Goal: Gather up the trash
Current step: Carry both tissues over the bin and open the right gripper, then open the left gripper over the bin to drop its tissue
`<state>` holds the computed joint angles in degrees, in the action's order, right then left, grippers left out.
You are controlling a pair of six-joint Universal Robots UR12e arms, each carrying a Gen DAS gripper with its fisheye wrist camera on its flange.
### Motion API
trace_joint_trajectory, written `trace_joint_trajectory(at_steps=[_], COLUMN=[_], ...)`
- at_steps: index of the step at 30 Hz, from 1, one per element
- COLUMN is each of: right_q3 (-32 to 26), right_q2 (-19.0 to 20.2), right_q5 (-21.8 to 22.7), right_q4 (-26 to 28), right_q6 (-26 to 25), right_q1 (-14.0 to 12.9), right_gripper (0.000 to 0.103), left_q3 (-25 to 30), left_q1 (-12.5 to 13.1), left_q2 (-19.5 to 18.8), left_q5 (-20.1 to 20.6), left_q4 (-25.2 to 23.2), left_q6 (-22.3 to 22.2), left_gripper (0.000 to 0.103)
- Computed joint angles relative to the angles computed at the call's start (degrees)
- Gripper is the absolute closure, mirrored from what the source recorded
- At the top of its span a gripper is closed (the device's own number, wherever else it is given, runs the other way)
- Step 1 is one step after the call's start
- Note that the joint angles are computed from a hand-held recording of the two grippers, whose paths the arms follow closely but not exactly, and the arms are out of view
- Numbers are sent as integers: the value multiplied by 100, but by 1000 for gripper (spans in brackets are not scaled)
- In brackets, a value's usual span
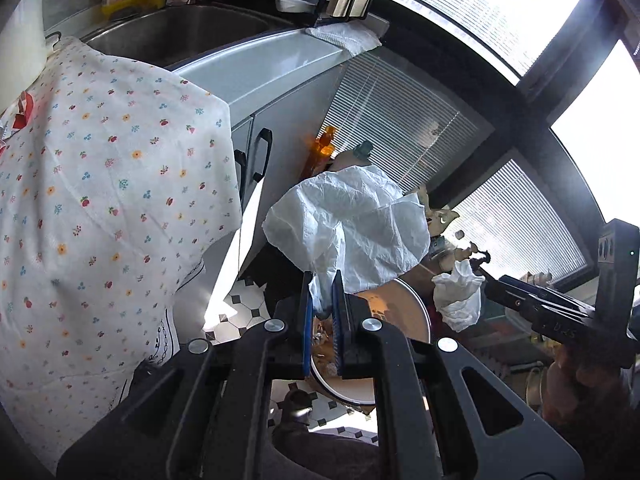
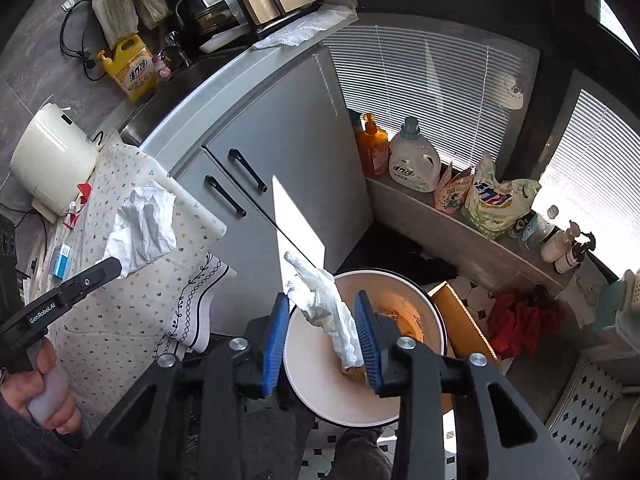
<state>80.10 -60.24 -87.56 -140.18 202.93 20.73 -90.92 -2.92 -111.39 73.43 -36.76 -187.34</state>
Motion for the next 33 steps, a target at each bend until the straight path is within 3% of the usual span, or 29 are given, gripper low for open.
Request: trace_joint_trajectory(at_steps=[11,18,20,22,24,33], right_q3=[611,925,995,1025,1041,890], right_q2=[-401,-662,-717,-740,-753,-645], right_q5=[-134,-342,-384,-412,-427,-330], right_q4=[-135,-261,-300,-322,-339,-412], right_q6=[193,402,440,477,502,411], right_q1=[-203,-284,-297,-299,-297,-210], right_gripper=[49,45,45,44,44,39], left_q3=[39,245,303,321,304,77], left_q1=[-286,-454,-467,-500,-512,-265], left_q2=[-141,-296,-336,-344,-328,-114], left_q5=[-52,-360,-539,-581,-528,-235], left_q4=[-276,-659,-780,-812,-731,-408], left_q6=[64,356,409,499,509,132], left_gripper=[94,93,85,72,49,31])
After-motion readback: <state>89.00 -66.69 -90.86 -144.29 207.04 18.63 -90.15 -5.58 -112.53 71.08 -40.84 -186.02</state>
